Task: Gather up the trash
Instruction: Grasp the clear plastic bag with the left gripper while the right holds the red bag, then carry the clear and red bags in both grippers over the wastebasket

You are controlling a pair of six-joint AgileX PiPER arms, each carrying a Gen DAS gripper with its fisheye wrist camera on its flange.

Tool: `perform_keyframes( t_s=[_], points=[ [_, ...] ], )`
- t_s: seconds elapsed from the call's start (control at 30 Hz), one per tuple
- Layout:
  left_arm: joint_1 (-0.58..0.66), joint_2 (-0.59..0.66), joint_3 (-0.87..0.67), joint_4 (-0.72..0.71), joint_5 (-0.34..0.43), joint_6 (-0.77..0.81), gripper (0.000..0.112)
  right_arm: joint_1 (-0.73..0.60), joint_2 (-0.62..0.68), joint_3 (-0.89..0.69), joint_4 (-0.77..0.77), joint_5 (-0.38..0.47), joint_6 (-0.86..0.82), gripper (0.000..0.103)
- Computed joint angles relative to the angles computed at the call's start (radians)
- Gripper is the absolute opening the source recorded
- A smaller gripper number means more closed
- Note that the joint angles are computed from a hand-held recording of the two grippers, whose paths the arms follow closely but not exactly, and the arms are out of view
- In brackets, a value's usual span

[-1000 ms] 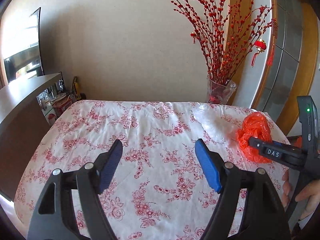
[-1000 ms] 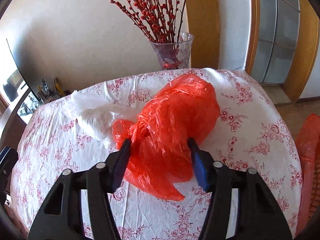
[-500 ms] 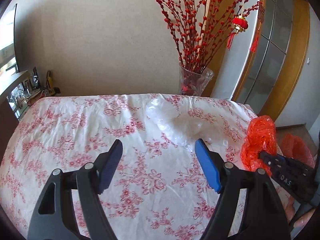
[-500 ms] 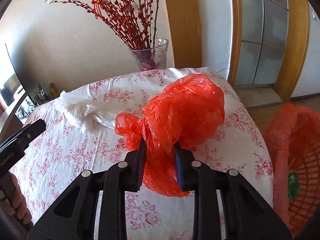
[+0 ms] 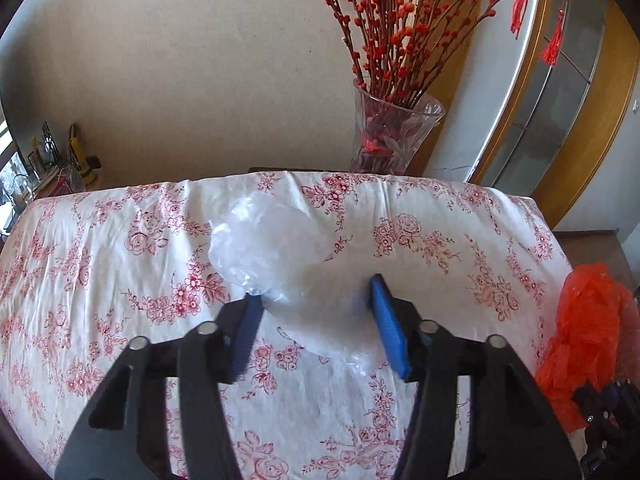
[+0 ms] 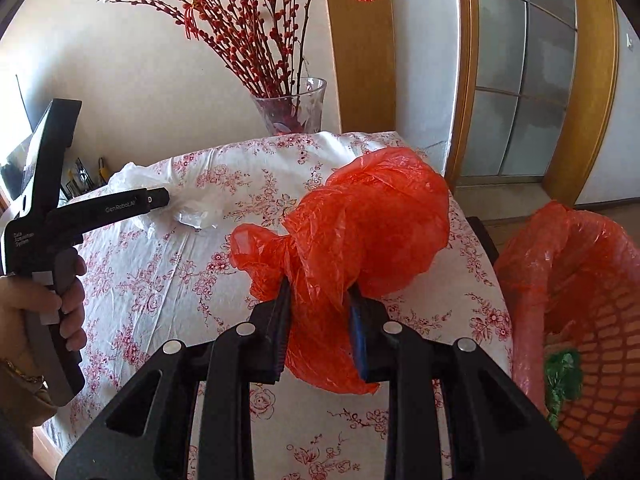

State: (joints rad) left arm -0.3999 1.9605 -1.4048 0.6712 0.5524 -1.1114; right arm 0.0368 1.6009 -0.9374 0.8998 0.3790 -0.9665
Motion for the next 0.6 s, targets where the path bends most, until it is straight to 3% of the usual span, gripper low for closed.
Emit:
perform_keyframes(
  t_s=[0.13, 0.27, 0.4, 0.6],
  points=[
    [-0.045, -0.008, 0.014, 0.122, 0.034, -0.067, 0.034, -0.004, -0.015, 0.014, 0.012, 0.0, -0.02, 0.026],
    [-0.071, -0.055, 0.069, 0.187, 0.018, -0.133, 0.027, -0.029, -0.05, 0.038, 0.043, 0.026, -0.051, 0.026],
    [-0.116, -0.131, 0.144, 0.258, 0.023, -0.202, 0.026, -0.059, -0.098, 0.063, 0.071, 0.053, -0.083, 0.026],
    [-0.222, -0.247, 0.236, 0.371, 0.09, -0.295, 0.025, -0.115, -0.178, 0.104, 0.096, 0.102, -0.119, 0.026]
  ],
)
